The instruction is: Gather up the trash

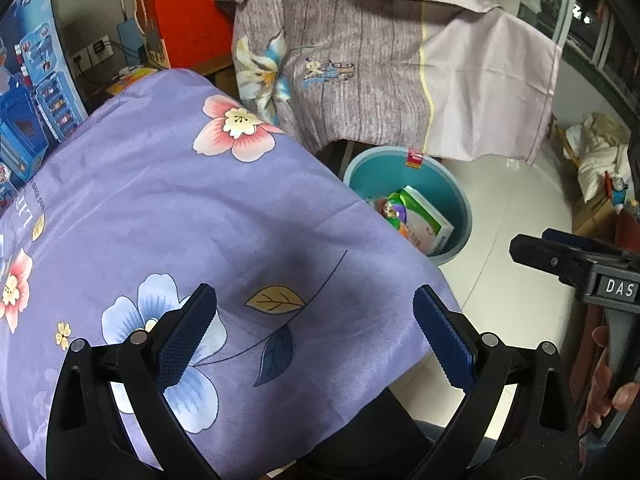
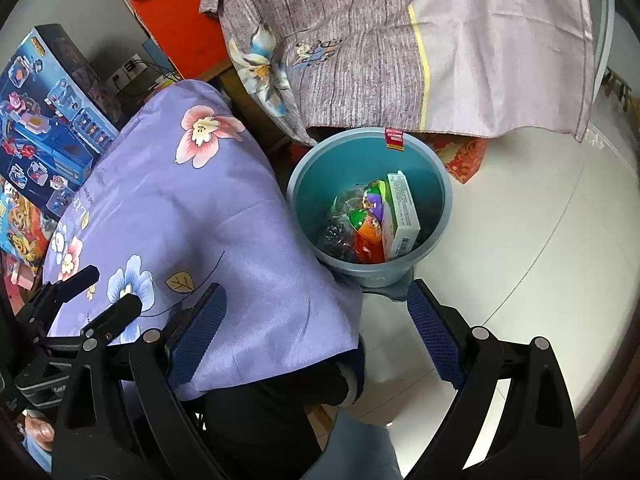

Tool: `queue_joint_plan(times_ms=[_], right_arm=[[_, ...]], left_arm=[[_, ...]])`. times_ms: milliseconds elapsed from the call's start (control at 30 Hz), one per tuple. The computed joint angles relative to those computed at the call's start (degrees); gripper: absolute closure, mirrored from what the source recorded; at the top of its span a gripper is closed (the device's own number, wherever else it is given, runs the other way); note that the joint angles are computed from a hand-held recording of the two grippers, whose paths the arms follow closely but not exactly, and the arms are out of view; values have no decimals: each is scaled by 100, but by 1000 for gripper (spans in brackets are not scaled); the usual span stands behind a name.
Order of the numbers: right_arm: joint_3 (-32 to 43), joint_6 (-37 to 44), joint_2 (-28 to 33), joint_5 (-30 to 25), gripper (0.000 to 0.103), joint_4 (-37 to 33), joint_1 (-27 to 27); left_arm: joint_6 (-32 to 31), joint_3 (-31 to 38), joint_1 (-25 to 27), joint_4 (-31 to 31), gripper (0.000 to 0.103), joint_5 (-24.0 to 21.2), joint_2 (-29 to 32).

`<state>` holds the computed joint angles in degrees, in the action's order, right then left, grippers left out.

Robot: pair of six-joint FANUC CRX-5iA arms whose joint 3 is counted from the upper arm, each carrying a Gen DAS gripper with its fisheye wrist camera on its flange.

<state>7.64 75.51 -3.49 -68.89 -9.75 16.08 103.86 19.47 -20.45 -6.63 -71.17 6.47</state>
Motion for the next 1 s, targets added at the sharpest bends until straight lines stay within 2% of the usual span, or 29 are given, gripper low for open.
queue_joint_plan(times_ms=[1000], right_arm=[[217,-202,304,-198,15,317,197]], left_arm=[[129,67,-2,-110,4,-49,49]])
